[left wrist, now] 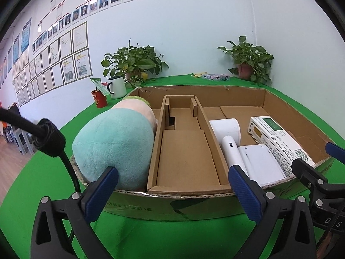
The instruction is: Organize objects
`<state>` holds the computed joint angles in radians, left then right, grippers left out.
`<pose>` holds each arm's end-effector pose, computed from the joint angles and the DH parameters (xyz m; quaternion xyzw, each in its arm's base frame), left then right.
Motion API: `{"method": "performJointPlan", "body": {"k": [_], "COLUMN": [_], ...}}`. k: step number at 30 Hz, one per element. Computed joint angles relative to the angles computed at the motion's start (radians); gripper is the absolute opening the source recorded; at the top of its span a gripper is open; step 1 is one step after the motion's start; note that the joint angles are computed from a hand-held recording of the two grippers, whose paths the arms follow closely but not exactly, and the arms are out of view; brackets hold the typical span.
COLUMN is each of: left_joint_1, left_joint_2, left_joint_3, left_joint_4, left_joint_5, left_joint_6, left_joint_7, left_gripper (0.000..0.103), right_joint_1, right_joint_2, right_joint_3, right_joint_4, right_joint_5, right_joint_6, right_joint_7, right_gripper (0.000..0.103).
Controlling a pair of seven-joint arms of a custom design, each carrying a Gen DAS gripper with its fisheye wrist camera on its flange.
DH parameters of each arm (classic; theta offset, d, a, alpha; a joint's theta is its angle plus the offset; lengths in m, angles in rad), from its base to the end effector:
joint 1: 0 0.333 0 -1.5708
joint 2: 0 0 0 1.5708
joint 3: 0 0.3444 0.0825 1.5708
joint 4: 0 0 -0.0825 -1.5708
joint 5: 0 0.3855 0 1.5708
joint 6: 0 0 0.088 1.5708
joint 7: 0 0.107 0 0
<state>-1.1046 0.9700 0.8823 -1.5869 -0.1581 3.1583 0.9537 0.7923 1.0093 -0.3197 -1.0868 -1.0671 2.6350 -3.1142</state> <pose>0.6840 -0.3494 0.3270 -0.6050 0.6285 -0.3273 0.3630 0.6761 0.4912 0.2824 -0.5952 0.6252 -0.3843 0.3274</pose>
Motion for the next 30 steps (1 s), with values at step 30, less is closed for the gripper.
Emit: {"method": "performJointPlan", "body": {"k": [30], "left_joint_1": [0.023], "left_joint_2": [0.010], "left_joint_3": [-0.010], "left_joint_4": [0.033], "left_joint_5": [0.056], "left_joint_6": [-0.018], "left_joint_7": [-0.041], "left_gripper": [0.103], "right_joint_1": [0.000], "right_joint_2": [0.001], "right_joint_3": [-0.001], "right_joint_4": [0.001], "right_joint_5": [0.002], "right_joint_6": [-0.001], "right_joint_7": [-0.002], "right_gripper": [0.102]}}
